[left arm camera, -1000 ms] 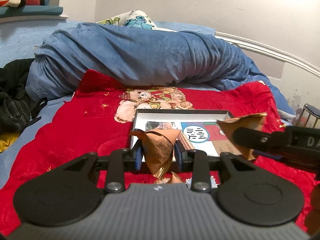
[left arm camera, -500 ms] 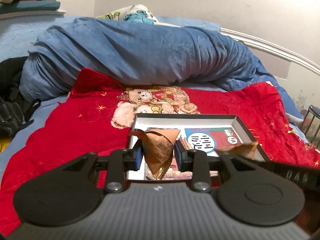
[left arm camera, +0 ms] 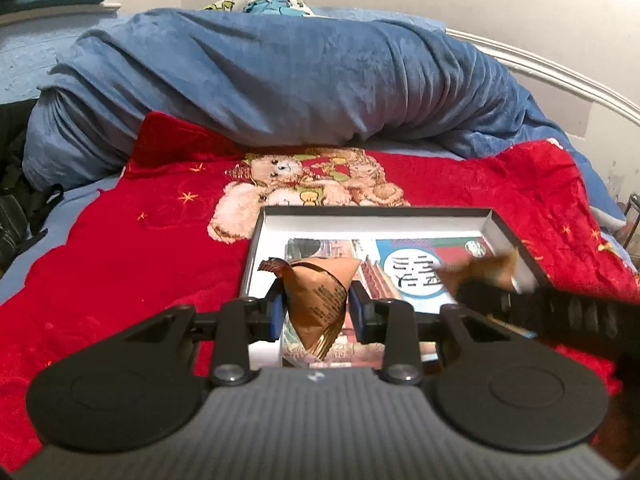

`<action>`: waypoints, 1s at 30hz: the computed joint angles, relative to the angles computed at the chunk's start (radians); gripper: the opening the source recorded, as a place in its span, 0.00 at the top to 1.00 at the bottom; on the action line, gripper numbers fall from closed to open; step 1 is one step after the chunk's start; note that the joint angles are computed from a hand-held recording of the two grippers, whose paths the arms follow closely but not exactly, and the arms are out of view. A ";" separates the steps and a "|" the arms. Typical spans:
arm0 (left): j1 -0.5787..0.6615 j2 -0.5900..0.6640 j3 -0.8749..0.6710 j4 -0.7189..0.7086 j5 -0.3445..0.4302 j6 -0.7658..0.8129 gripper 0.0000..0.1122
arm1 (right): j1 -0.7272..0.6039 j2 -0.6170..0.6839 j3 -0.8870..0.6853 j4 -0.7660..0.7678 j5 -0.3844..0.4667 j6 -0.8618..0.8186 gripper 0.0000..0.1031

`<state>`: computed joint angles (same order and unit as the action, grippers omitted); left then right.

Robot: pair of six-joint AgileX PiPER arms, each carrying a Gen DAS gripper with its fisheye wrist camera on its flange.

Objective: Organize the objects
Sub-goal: 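Carry the brown candy with the left tool over the open box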

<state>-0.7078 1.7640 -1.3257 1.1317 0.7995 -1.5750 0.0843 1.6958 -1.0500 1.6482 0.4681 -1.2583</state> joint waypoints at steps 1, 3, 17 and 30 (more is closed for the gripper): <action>0.003 0.010 0.003 0.007 -0.002 -0.006 0.67 | 0.007 0.020 -0.023 -0.012 -0.015 0.023 0.72; 0.017 0.033 -0.011 -0.012 -0.009 0.005 0.67 | 0.018 0.052 -0.067 -0.081 -0.042 0.077 0.72; 0.041 0.129 -0.070 -0.051 -0.021 0.047 0.67 | 0.023 0.145 -0.154 -0.264 -0.012 0.261 0.72; 0.050 0.178 -0.098 -0.086 -0.035 0.092 0.67 | 0.077 0.181 -0.172 -0.330 -0.091 0.313 0.72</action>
